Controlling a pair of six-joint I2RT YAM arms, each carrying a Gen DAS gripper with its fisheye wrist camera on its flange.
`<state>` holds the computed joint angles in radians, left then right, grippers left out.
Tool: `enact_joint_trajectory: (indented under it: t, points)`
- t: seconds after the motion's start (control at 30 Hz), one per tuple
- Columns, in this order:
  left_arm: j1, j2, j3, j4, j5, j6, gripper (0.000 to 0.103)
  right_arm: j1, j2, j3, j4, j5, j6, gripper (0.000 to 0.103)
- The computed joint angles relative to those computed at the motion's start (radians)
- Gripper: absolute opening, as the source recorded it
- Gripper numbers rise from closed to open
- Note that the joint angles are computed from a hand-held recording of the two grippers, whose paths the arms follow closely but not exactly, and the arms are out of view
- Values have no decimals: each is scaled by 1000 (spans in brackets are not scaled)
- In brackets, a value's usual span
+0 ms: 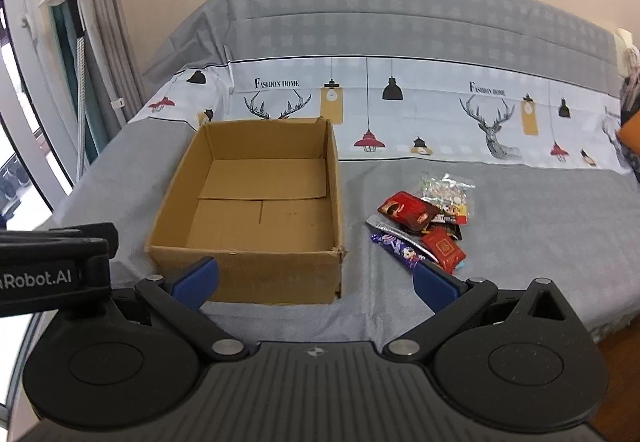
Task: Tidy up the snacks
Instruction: 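Grasp the purple candy bar with the left tool while the right tool grasps a red packet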
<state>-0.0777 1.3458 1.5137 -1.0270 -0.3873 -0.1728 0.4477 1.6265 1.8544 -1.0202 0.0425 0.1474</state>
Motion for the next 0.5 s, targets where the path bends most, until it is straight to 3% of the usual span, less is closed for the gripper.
enact_joint_trajectory:
  t: [0.2, 0.3, 0.33, 0.4, 0.47, 0.5]
  points:
    - [-82, 180, -79, 154, 89, -36, 103, -198, -52, -424, 373, -208, -71, 103]
    - [-130, 291, -97, 296, 161, -23, 103, -318, -3, -545, 551, -304, -122, 103]
    - [-153, 357, -102, 399, 214, -8, 103, -355, 33, -550, 592, -303, -154, 103]
    - [-175, 476, -36, 450, 262, -37, 103, -415, 111, -529, 639, -293, -201, 103]
    - [-174, 596, 88, 427, 306, -60, 101, -492, 228, -433, 624, -353, -215, 103]
    - [-178, 658, 158, 403, 321, -78, 95, -528, 272, -399, 625, -412, -209, 101]
